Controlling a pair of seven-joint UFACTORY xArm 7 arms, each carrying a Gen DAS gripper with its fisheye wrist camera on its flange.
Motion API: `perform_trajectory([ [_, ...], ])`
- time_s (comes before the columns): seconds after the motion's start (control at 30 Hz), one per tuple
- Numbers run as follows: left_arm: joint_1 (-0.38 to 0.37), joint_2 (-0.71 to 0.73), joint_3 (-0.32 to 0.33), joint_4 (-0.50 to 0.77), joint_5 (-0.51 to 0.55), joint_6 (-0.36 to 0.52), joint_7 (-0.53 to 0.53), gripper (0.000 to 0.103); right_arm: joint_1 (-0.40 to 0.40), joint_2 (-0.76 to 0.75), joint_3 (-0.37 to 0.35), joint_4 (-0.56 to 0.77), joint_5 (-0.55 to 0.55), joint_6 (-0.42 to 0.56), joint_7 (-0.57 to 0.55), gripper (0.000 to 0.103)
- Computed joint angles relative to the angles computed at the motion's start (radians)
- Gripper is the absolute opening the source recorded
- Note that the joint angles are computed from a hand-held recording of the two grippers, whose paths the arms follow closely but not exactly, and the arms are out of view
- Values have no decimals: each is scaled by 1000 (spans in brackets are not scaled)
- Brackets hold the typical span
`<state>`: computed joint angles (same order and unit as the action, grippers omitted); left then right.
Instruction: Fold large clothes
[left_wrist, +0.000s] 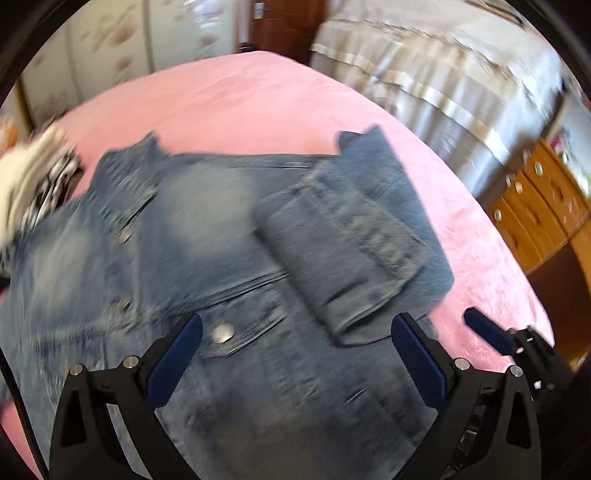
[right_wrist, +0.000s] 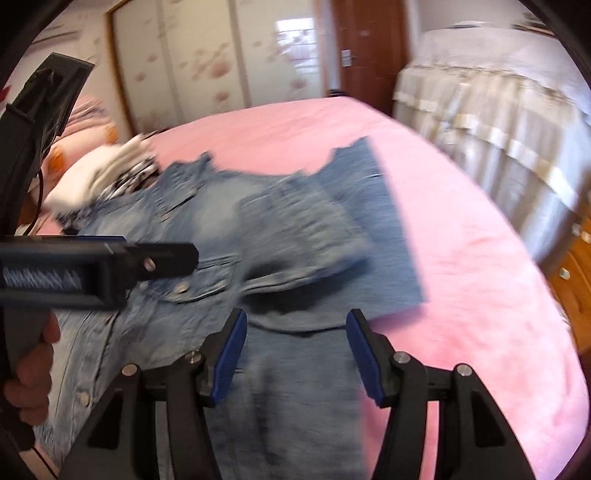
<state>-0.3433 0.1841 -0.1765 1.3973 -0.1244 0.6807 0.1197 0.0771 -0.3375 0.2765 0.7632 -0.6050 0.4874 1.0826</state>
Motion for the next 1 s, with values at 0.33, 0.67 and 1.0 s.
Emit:
perform_trajectory([
  [0.33,-144,177,15,202,219,100,-149,101,-23,-92,-43,-85,90,107,65,56],
  [0.67,-131,201,16,281,175,97,-142,7,-52,-112,-41,-125,144,65,38,56],
  [1.0,103,-18,43,14,-61,-13,16,7,-41,-69,-14,-91,146,33,20,56],
])
